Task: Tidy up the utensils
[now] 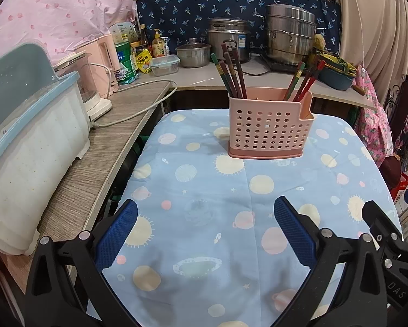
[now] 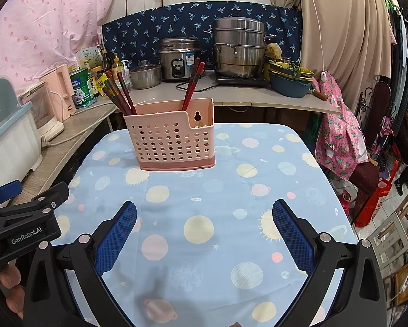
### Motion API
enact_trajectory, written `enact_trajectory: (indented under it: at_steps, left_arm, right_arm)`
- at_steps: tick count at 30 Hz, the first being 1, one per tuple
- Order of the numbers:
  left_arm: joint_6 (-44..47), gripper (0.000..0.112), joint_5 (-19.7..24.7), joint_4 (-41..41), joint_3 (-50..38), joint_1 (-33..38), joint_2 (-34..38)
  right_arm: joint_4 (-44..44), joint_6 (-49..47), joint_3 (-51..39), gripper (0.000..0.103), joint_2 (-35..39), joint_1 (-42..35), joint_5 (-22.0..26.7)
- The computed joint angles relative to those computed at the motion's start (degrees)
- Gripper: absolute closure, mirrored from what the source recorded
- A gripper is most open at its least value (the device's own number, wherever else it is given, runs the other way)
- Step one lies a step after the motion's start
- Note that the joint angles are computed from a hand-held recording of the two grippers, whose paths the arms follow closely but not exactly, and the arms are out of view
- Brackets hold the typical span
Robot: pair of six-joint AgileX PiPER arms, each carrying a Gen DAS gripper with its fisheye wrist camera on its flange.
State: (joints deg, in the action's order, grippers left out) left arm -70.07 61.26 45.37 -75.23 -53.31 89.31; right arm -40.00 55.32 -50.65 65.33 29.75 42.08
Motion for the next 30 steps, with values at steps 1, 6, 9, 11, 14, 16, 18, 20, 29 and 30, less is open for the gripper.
enact_trajectory:
  at_steps: [1, 6, 9, 11, 14, 16, 18, 20, 29, 30]
  left_arm:
    - [0.13, 0.016, 0.06, -0.01, -0.10, 0.00, 0.17]
    - [0.45, 0.016, -0.04, -0.12, -0.48, -0.11, 0.85]
    - [0.53, 0.016, -0.20, -0.05, -0.60, -0.22, 1.15]
    - [0.55, 0.016, -0.35, -0.01, -0.58, -0.25, 1.25]
    - [0.74, 0.016, -0.47, 0.01, -0.56, -0.33, 1.37]
    - [0.77, 0.016, -0.43, 0.14, -0.74, -0.54, 1.63]
    - [0.79, 0.016, -0.28, 0.24, -0.92, -0.68, 1.86]
    - [1.04, 0.016, -0.61, 0.00, -0.94, -0.50, 1.89]
    - [1.15, 0.016, -0.44, -0.16, -1.36, -0.62, 2.45]
    - [1.27, 0.016, -0.55, -0.30, -1.35, -0.48, 2.47]
  right_arm:
    - [0.00, 0.01, 0.04, 0.007, 0.03, -0.04, -0.04]
    - [0.03, 0.00, 0.00, 0.007, 0.00, -0.03, -0.01]
    - [0.08, -0.02, 0.10, 0.007, 0.08, -0.13, -0.15]
    - [-0.02, 0.11, 0.22, 0.007, 0.04, -0.13, -0.21]
    - [0.11, -0.14, 0.05, 0.007, 0.10, -0.22, -0.18]
    - [0.21, -0.13, 0.16, 0.007, 0.08, -0.34, -0.28]
    - [0.26, -0.13, 0.63, 0.007, -0.01, -0.75, -0.78]
    - [0.07, 0.06, 0.92, 0.007, -0.09, -0.83, -0.92]
    - [0.38, -0.63, 1.05, 0.007, 0.00, -1.45, -1.30]
    - [0.43, -0.67, 0.93, 0.007, 0.05, -1.48, -1.31]
